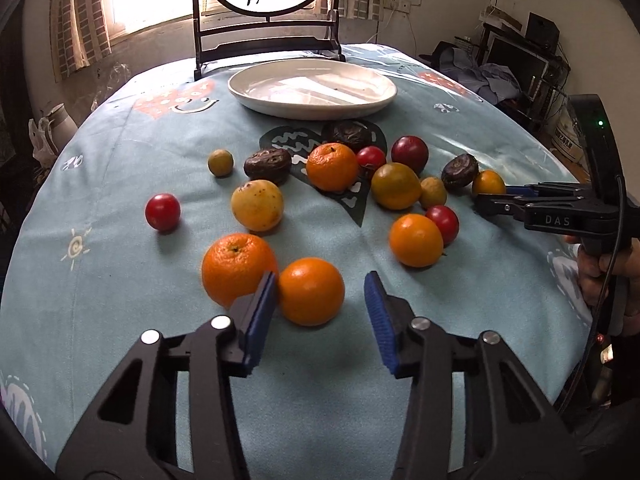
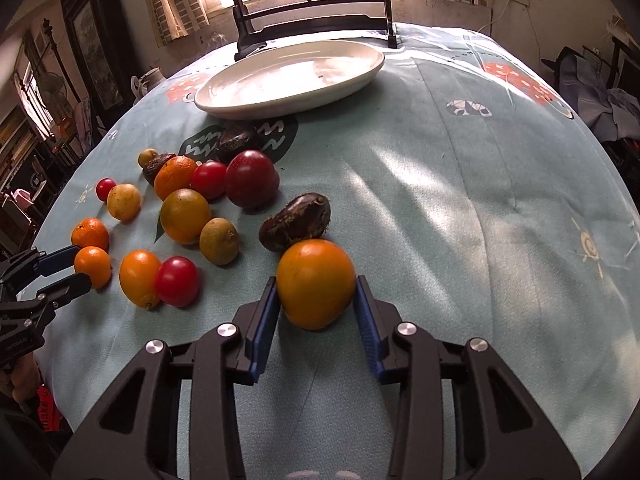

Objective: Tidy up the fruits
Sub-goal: 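Grasp the orange tomato with the right gripper while the left gripper grasps an orange, then carry both fruits to the white plate and open both grippers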

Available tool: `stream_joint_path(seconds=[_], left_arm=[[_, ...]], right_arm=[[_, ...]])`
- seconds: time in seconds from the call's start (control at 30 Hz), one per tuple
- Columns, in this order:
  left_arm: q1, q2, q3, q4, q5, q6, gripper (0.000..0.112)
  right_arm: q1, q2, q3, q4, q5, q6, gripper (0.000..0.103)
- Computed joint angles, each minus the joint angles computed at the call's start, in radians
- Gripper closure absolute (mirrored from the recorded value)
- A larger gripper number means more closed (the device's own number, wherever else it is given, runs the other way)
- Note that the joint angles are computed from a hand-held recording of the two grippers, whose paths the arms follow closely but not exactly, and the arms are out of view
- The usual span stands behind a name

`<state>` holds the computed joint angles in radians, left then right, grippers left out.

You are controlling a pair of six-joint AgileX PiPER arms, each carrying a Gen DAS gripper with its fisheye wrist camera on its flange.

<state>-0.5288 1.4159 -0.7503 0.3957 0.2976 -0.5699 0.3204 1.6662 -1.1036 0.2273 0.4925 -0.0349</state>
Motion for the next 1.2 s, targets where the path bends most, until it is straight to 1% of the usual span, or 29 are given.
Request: stream_joint_path(seconds=[0.03, 0.1, 0.27, 0.33, 0.47, 0.5, 0.57, 0.6, 0.7, 0.73, 0.83, 0.9, 0.93, 1.0, 1.07, 1.1, 1.17, 1.2], left_arm=[[-0.006, 0.008, -0.013, 0.036, 0.018, -0.034, 0.077], [-0.008, 0.021, -0.034, 0.032, 0.039, -0.018, 0.077], [-0.063, 0.079, -0.092, 0.203, 0.113, -0.117, 0.075], [-0.078, 0.106, -0.119, 0.245, 0.135, -0.136, 0.074], [-0.108, 0.157, -0.17, 0.302, 0.191, -0.127, 0.072], [-0.108, 0.16, -0.179, 0.291, 0.201, -0.104, 0.073], [-0.085, 0.159, -0.187, 0.226, 0.189, -0.035, 0.073], [-0.066, 0.153, -0.187, 0.169, 0.172, 0.017, 0.074], [0.0, 0.137, -0.179, -0.051, 0.116, 0.209, 0.074], [0.013, 0.132, -0.177, -0.097, 0.105, 0.246, 0.074], [0.044, 0.11, -0.18, -0.174, 0.083, 0.309, 0.074], [0.091, 0.108, -0.22, -0.351, 0.08, 0.477, 0.074], [0.117, 0.118, -0.253, -0.451, 0.086, 0.571, 0.074], [0.155, 0.167, -0.354, -0.577, 0.117, 0.691, 0.074], [0.173, 0.247, -0.486, -0.592, 0.147, 0.7, 0.074], [0.181, 0.301, -0.572, -0.596, 0.176, 0.699, 0.074], [0.209, 0.431, -0.772, -0.648, 0.264, 0.732, 0.074], [0.217, 0.499, -0.872, -0.647, 0.303, 0.72, 0.073]], right_arm=[[-0.003, 0.001, 0.0, 0.014, 0.0, -0.011, 0.063], [-0.011, -0.001, 0.004, 0.043, -0.001, -0.037, 0.063], [-0.018, -0.001, 0.007, 0.073, -0.002, -0.063, 0.063], [-0.018, -0.001, 0.007, 0.077, -0.003, -0.065, 0.063], [-0.023, -0.002, 0.01, 0.1, -0.004, -0.086, 0.064], [-0.025, -0.005, 0.014, 0.112, -0.006, -0.099, 0.064], [-0.034, -0.015, 0.026, 0.162, -0.01, -0.151, 0.064], [-0.035, -0.02, 0.031, 0.169, -0.013, -0.159, 0.064], [-0.04, -0.03, 0.037, 0.201, -0.011, -0.188, 0.064], [-0.046, -0.032, 0.034, 0.225, -0.005, -0.209, 0.064], [-0.063, -0.044, 0.01, 0.306, 0.014, -0.285, 0.063], [-0.071, -0.036, -0.037, 0.345, 0.022, -0.325, 0.064], [-0.072, -0.021, -0.073, 0.355, 0.023, -0.335, 0.063], [-0.071, 0.036, -0.174, 0.359, 0.031, -0.336, 0.063], [-0.077, 0.132, -0.321, 0.362, 0.069, -0.323, 0.063], [-0.08, 0.192, -0.413, 0.356, 0.1, -0.306, 0.063], [-0.07, 0.323, -0.613, 0.272, 0.152, -0.221, 0.063], [-0.063, 0.387, -0.713, 0.211, 0.179, -0.156, 0.063]])
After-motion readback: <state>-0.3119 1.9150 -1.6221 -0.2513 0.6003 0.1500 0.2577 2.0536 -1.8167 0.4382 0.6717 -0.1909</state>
